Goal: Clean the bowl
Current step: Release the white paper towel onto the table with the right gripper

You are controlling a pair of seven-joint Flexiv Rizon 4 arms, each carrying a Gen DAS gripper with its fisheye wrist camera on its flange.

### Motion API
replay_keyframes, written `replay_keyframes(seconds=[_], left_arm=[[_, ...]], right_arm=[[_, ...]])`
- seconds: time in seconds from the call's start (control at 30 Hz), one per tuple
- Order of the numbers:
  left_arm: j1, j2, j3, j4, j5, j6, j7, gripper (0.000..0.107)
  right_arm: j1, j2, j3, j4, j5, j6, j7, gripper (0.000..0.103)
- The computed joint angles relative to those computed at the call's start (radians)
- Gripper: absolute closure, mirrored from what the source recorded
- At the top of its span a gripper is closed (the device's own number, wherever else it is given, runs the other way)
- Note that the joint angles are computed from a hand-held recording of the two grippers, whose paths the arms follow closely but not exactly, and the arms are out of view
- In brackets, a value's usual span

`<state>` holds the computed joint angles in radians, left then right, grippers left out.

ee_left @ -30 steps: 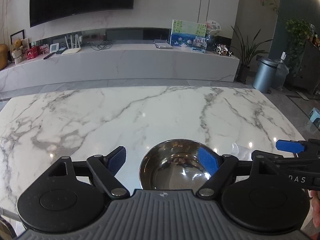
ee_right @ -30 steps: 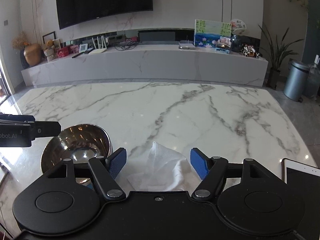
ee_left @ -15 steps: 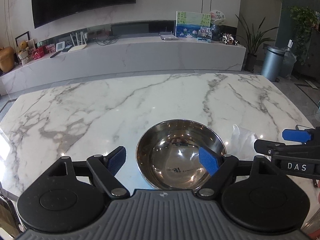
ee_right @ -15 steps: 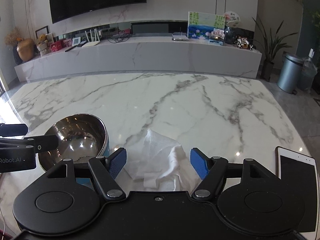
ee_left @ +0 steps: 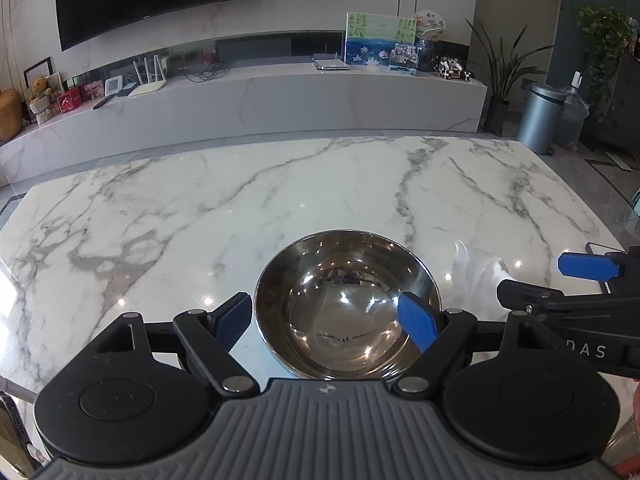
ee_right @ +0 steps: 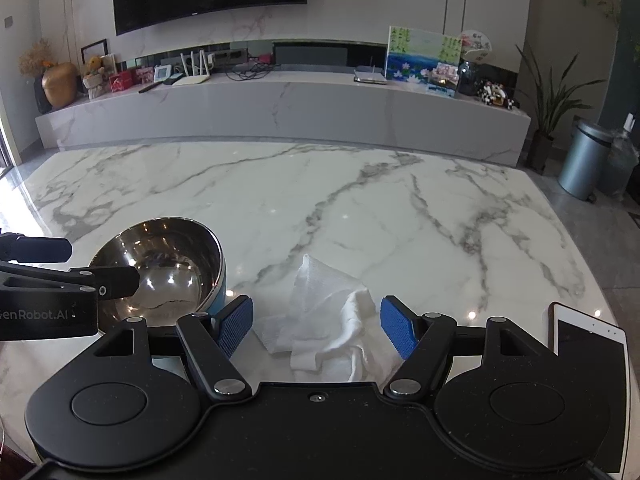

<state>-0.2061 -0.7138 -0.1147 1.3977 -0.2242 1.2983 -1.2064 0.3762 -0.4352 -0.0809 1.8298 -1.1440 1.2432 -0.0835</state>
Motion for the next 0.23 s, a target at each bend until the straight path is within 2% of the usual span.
replay_keyframes(seconds=[0.23], left_arm=[[0.003, -0.001, -0.005, -0.001, -0.007, -0.001, -0.004, 0.027]], right_arm=[[0.002, -0.005, 0.006, -0.007, 0.025, -0.01, -0.028, 0.035]])
